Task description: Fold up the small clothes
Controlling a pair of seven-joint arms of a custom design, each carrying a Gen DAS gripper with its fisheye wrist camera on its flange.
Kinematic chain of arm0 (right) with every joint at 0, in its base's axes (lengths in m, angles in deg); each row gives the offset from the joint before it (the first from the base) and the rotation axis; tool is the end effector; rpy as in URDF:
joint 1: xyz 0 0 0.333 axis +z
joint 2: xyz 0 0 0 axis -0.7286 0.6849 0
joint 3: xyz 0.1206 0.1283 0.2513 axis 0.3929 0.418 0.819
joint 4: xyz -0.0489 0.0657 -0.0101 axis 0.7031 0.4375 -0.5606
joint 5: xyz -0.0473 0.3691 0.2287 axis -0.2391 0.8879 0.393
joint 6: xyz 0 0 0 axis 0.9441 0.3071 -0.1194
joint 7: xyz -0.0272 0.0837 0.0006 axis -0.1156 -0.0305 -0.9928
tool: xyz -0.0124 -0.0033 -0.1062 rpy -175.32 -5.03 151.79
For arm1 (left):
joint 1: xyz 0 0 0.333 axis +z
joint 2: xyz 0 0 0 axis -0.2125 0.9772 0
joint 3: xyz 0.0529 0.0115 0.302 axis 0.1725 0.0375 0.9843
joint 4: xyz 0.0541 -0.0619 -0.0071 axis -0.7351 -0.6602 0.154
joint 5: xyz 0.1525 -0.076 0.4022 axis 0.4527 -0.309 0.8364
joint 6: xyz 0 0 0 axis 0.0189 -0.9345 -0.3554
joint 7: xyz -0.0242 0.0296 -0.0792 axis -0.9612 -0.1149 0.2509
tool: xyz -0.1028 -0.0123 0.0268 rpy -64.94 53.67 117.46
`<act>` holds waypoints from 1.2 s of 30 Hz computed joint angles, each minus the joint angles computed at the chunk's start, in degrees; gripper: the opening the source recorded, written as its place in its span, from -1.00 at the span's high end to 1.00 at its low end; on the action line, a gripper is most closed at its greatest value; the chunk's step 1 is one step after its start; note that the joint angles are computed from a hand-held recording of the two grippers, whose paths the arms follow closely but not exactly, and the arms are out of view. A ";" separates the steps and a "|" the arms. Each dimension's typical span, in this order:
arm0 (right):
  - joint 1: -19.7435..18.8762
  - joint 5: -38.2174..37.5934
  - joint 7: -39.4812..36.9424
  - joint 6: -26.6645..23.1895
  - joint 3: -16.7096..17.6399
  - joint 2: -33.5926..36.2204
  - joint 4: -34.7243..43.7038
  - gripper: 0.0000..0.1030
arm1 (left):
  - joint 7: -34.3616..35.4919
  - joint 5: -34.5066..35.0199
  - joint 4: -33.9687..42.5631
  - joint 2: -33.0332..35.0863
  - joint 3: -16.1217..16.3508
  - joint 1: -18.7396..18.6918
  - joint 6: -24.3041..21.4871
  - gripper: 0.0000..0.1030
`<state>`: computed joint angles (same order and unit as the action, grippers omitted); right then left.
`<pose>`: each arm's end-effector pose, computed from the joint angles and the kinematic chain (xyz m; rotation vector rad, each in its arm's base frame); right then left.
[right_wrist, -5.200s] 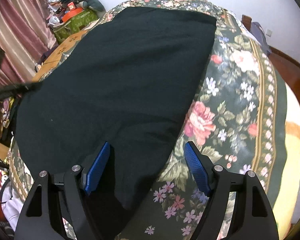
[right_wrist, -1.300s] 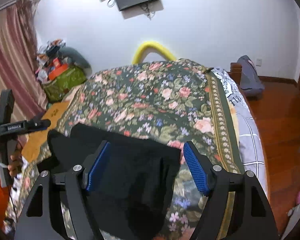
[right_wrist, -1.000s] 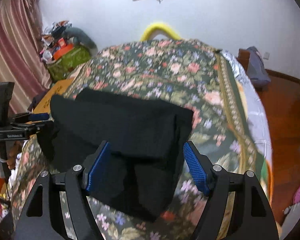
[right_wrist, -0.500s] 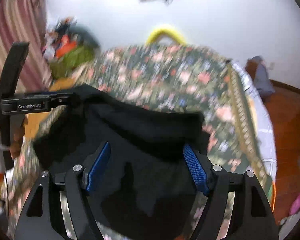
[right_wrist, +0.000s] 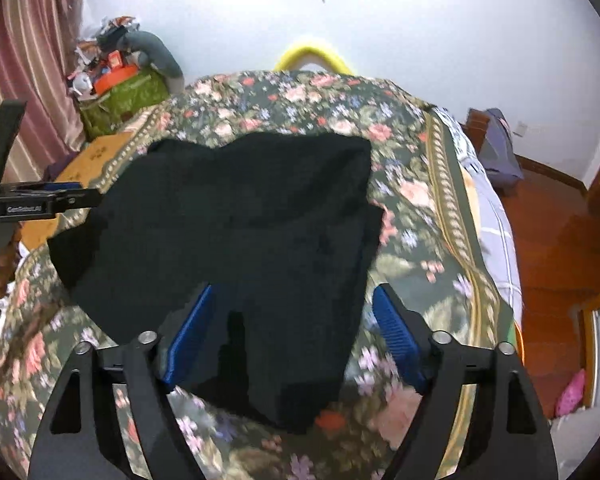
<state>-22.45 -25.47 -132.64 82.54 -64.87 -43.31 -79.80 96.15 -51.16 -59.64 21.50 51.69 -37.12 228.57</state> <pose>0.4323 0.3515 0.4019 -1.5484 1.9297 -0.6588 0.6564 -0.4175 0.3770 -1.4270 2.4357 -0.7222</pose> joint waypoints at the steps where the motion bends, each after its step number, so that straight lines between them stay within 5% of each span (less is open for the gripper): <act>1: 0.03 0.54 0.22 0.28 -0.11 -0.29 -0.65 -0.53 | -0.38 0.13 -0.69 -0.27 0.34 0.05 0.06 -0.40; 6: -0.74 2.67 2.58 2.51 -0.69 -0.68 -3.03 -0.54 | -0.29 -3.02 -1.83 0.36 -0.53 2.82 1.20 -0.70; 12: -2.62 1.46 6.83 7.03 -1.54 1.38 -3.23 -0.53 | 2.91 -13.24 5.57 6.68 -5.03 7.09 -2.75 -0.70; 20: -2.79 -3.81 10.76 9.28 -2.42 4.63 -0.38 -0.54 | 9.61 -20.94 12.05 11.81 -8.23 7.66 -5.71 -0.71; 23: -2.36 -6.75 12.51 9.74 -2.81 5.80 0.76 -0.37 | 12.04 -20.83 12.47 11.81 -7.83 6.53 -5.97 -0.69; 27: -1.66 -9.04 14.12 10.39 -3.49 7.24 2.26 0.03 | 15.26 -22.13 9.68 10.07 -8.65 6.68 -3.72 -0.25; 31: -0.88 -10.08 15.14 10.71 -3.92 7.45 2.76 0.64 | 18.35 -24.70 8.08 8.75 -9.97 7.66 -3.63 0.46; 36: -0.46 -10.47 14.75 9.86 -3.72 5.66 2.10 0.84 | 16.68 -19.64 2.32 4.06 -6.05 3.65 1.31 0.58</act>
